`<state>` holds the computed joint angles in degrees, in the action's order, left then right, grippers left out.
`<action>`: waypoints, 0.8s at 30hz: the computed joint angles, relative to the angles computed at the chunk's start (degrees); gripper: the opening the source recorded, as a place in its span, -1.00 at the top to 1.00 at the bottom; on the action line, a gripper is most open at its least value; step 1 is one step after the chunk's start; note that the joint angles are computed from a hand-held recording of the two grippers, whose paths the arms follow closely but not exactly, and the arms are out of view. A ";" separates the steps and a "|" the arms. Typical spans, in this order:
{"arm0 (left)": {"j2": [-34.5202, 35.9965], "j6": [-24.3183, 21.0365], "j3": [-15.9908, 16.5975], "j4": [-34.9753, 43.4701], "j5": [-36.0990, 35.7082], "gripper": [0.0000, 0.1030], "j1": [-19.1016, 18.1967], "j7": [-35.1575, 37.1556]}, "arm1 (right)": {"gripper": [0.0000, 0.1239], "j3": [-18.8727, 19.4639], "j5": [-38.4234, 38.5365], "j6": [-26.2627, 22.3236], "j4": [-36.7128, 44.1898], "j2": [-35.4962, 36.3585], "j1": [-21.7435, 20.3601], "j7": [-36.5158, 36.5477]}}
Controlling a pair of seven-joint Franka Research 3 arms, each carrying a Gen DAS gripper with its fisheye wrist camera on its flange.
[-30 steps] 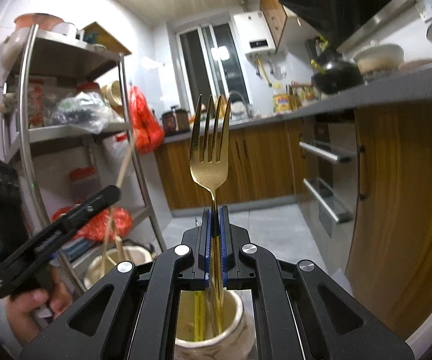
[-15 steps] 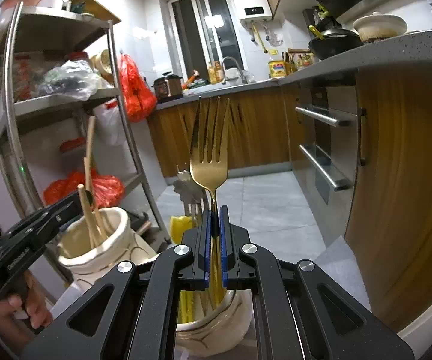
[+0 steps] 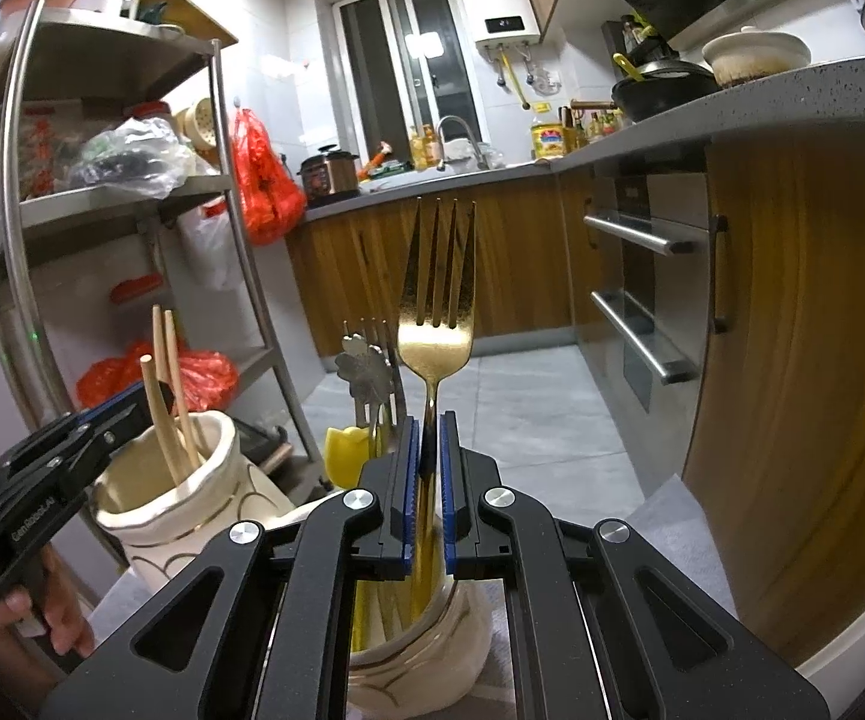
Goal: Organize utensils
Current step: 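Open the left tool over the large pot while the right tool releases the fork into the small pot, then withdraw both open tools from the holder back over the table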
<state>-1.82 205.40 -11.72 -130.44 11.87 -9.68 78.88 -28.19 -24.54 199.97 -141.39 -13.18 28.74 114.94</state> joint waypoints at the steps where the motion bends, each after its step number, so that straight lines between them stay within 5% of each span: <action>1: 0.00 -0.05 0.02 0.03 0.07 0.83 -0.01 -0.08 | 0.83 0.52 0.40 0.08 -0.06 0.06 -0.48 -0.25; 7: 0.02 0.21 -0.18 0.04 -0.80 0.75 -0.09 0.61 | 0.47 4.00 2.26 1.97 -0.22 0.66 -4.06 -0.79; 12: -0.79 0.99 -0.91 -0.46 -4.19 0.28 -0.38 2.65 | -0.16 6.75 2.77 3.59 -1.27 -0.84 -7.31 0.51; 15: -2.84 1.71 -1.94 -2.18 -8.02 -0.27 -0.30 5.09 | -0.52 8.80 4.39 4.49 -2.53 -2.65 -9.29 -0.48; 17: -4.33 2.27 -3.22 -3.56 -11.60 -0.74 0.06 7.36 | -0.57 11.06 6.89 5.26 -3.84 -4.11 -11.20 -2.76; 24: -10.41 2.25 -8.99 -8.71 -23.10 -0.89 2.85 13.83 | -0.58 20.86 21.15 2.54 -8.21 -8.59 -18.09 -12.88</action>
